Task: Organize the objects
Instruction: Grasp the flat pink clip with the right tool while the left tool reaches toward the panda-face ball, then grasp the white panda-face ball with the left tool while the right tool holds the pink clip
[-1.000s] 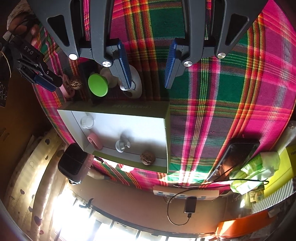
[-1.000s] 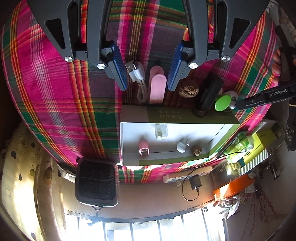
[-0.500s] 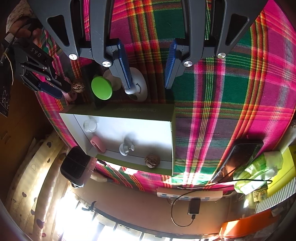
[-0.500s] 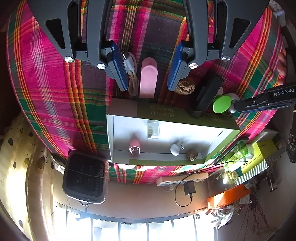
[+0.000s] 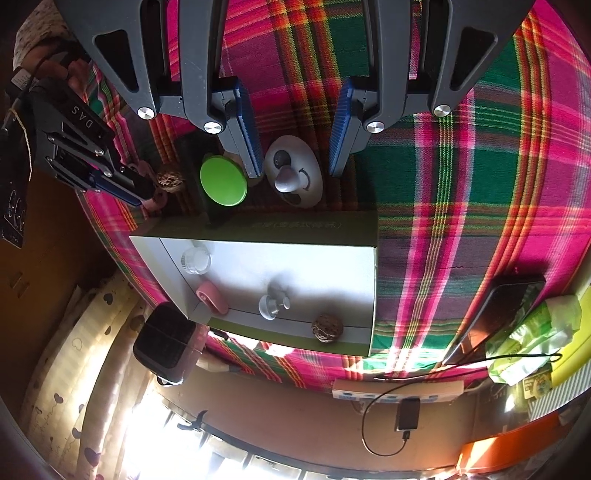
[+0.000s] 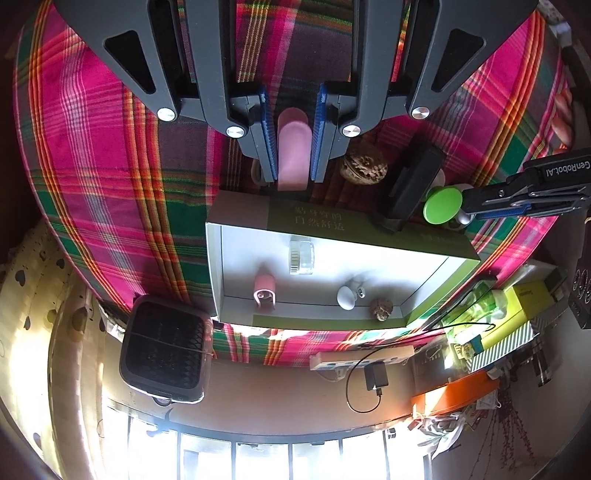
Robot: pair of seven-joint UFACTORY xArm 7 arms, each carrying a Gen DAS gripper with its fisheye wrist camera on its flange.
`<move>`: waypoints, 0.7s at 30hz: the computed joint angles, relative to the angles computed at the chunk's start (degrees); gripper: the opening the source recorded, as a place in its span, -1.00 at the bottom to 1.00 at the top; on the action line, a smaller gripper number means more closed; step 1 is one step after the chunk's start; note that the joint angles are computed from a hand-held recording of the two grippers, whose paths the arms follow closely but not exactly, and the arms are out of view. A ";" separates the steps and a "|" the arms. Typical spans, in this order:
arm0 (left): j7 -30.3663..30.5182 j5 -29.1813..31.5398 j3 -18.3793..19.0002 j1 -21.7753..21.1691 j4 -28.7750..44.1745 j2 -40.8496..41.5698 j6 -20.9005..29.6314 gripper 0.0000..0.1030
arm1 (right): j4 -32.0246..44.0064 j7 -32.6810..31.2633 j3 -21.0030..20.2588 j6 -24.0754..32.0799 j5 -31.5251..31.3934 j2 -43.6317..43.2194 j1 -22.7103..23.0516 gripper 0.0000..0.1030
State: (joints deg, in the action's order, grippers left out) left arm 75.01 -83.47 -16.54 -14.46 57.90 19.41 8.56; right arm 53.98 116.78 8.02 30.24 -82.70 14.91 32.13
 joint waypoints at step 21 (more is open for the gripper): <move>-0.98 0.66 -1.72 2.59 2.18 2.06 0.02 -0.47 | -0.95 4.35 0.57 -5.42 -2.30 -0.65 -0.59 -0.64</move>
